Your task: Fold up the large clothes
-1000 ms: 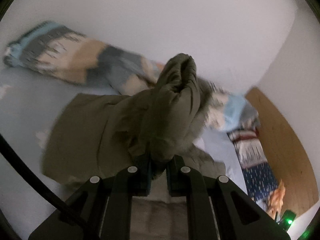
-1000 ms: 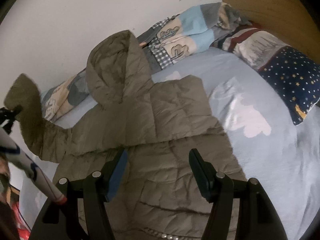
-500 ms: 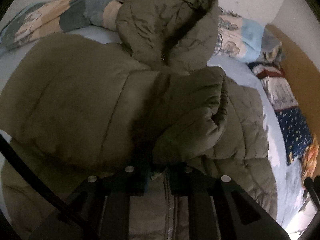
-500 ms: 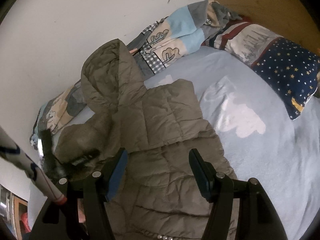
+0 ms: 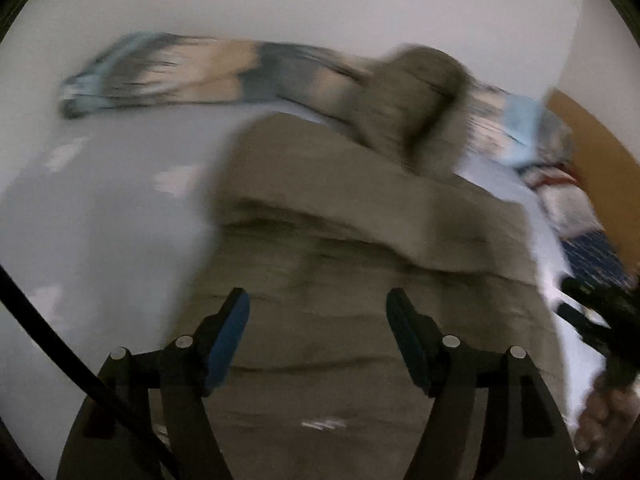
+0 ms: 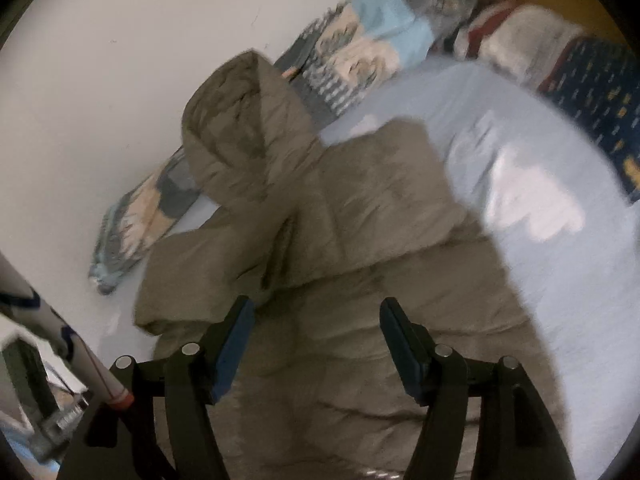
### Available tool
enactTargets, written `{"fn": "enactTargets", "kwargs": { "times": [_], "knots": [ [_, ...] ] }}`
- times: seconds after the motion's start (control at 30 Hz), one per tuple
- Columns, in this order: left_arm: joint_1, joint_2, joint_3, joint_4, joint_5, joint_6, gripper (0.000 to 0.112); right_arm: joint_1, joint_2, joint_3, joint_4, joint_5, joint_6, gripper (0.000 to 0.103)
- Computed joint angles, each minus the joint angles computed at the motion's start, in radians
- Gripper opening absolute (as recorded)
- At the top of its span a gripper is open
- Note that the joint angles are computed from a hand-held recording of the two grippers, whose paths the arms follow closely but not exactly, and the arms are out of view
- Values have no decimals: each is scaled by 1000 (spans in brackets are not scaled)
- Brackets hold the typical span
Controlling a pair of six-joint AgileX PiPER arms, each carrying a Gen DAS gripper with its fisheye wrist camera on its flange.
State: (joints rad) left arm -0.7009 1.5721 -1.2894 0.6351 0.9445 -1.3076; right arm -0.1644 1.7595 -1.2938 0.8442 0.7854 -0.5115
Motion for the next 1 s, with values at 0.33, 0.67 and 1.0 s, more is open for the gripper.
{"fn": "enactTargets", "kwargs": {
  "times": [0.33, 0.67, 1.0],
  "knots": [
    [119, 6, -39, 25, 4, 117, 70, 29, 129, -38, 184, 111, -66, 73],
    [266, -63, 7, -70, -42, 137, 70, 170, 396, -419, 46, 76, 370, 73],
    [302, -60, 13, -141, -71, 178, 70, 239, 435, -722, -446, 116, 640, 25]
  ]
}}
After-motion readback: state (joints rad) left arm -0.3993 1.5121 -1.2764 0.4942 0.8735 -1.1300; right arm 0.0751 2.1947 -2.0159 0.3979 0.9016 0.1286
